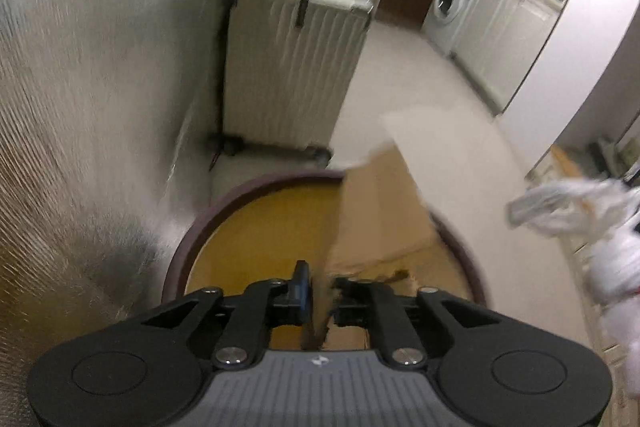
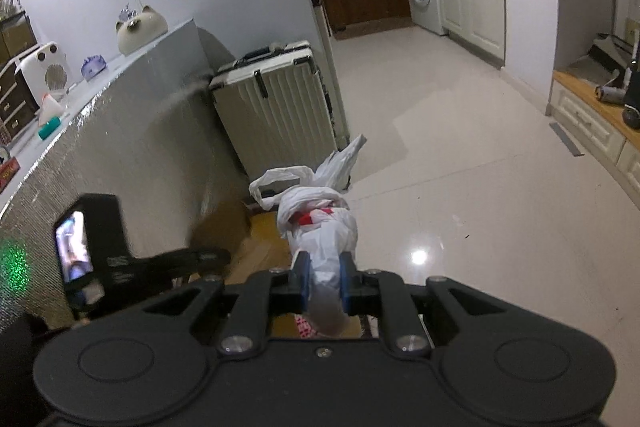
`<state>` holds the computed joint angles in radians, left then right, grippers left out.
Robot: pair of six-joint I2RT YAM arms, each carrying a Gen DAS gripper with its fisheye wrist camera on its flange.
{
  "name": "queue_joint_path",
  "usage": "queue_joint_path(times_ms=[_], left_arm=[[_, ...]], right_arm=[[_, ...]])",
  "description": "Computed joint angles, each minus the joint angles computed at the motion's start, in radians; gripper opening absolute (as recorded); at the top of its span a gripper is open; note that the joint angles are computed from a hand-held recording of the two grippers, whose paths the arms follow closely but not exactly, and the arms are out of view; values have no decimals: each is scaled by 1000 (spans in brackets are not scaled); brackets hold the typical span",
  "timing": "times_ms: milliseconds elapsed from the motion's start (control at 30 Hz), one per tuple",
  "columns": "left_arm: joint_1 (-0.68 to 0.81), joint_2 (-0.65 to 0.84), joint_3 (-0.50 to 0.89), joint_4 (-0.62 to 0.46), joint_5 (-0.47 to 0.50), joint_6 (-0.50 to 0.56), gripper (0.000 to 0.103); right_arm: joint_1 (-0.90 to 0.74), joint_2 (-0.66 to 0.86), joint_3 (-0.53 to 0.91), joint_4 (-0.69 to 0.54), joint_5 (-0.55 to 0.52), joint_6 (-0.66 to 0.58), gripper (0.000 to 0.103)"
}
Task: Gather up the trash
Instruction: 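Open both tools to drop the box and bag into the wastebasket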
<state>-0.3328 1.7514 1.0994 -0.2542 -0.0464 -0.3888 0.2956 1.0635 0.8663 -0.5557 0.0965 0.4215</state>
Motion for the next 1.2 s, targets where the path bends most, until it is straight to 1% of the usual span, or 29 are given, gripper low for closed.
queue_joint_path(times_ms=[67, 100, 133, 200, 300, 433, 500, 533, 567, 600, 633, 800, 867, 1033, 1100, 1200], left_arm=[[9, 29, 26, -44, -5, -5, 23], [13, 31, 27, -57, -9, -3, 33], [16, 25, 20, -61, -12, 0, 40], [21, 0, -3, -70, -19, 6, 45], [35, -63, -56, -73, -14, 10, 52], [48, -133, -103, -91, -27, 29, 54], [45, -150, -103, -117, -40, 33, 56], [42, -155, -100, -132, -45, 36, 57], [35, -158, -95, -147, -52, 36, 58], [34, -163, -93, -159, -56, 42, 59], [33, -171, -94, -171, -58, 48, 60], [26, -191, -89, -235, -67, 70, 63], [23, -196, -86, -257, -66, 75, 65], [10, -230, -95, -292, -85, 81, 80], [11, -239, -96, -303, -93, 84, 82], [23, -259, -103, -320, -93, 92, 90]], right_arm=[[-3, 44, 6, 27, -20, -3, 16], [-6, 67, 9, 41, -34, -4, 16], [-7, 95, 16, 56, -50, -3, 16], [-4, 153, 32, 87, -71, -4, 16], [16, 247, 67, 120, -77, -6, 16], [34, 351, 103, 156, -92, -1, 16], [25, 404, 104, 196, -138, 9, 23], [20, 431, 110, 202, -152, 24, 32], [21, 457, 122, 188, -150, 37, 37], [25, 469, 128, 173, -138, 44, 38], [31, 466, 122, 164, -121, 49, 38], [34, 402, 76, 134, -112, 51, 40], [36, 376, 62, 117, -100, 41, 43], [41, 350, 60, 79, -90, 22, 44], [45, 344, 59, 69, -90, 19, 44], [61, 326, 52, 53, -85, 25, 44]])
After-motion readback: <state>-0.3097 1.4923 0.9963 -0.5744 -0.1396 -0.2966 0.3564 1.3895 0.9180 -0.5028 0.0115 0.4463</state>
